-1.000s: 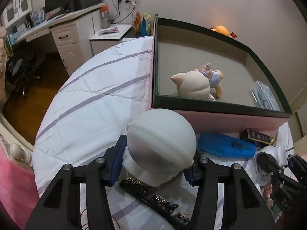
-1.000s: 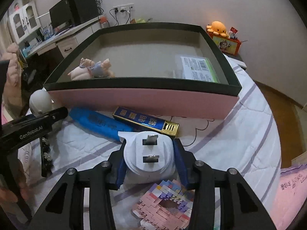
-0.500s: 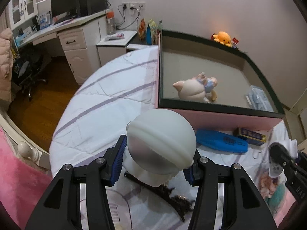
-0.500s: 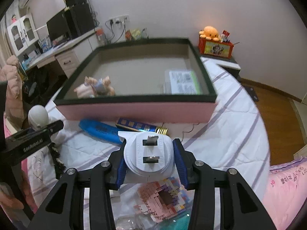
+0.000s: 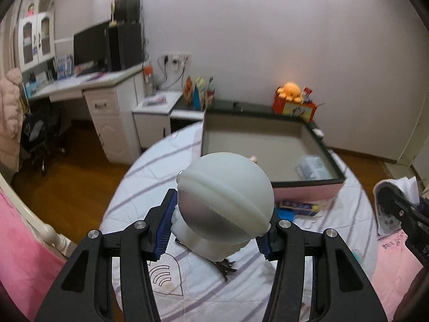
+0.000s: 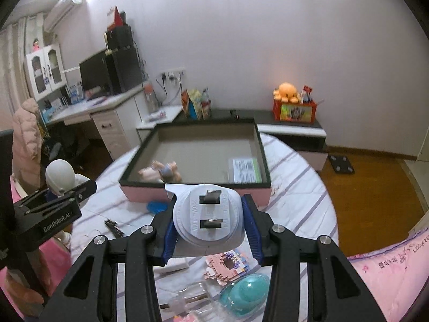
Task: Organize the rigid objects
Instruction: 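Lift the robot head and white plug and carry both over the tray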
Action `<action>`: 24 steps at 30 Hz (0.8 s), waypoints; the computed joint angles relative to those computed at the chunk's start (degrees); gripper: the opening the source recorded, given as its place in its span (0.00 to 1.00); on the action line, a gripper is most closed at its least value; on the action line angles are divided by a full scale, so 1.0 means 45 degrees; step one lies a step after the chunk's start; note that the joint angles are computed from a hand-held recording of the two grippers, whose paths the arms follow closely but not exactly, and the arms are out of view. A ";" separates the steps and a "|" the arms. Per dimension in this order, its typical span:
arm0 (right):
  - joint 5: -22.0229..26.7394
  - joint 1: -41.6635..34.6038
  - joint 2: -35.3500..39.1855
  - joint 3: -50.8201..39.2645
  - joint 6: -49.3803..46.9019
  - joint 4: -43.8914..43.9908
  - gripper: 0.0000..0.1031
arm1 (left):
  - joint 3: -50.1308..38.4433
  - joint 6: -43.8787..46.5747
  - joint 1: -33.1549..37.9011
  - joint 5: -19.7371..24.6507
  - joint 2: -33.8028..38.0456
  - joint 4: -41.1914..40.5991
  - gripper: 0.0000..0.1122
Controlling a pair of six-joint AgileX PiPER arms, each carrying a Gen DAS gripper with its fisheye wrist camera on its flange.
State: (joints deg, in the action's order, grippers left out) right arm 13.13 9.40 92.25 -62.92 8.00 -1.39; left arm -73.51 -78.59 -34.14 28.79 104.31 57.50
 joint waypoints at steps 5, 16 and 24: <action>-0.0537 0.0242 -0.1324 0.0902 0.1520 -0.1594 0.44 | 0.0849 -0.1522 -0.0983 0.0595 -0.1191 0.1872 0.47; -0.0782 0.0715 -0.2889 0.2200 0.4850 -0.5025 0.44 | 0.1796 -0.2614 -0.2325 0.1634 -0.2176 0.2994 0.47; -0.0704 0.0762 -0.2944 0.2163 0.4684 -0.4845 0.44 | 0.1707 -0.2314 -0.2234 0.1484 -0.2147 0.2738 0.47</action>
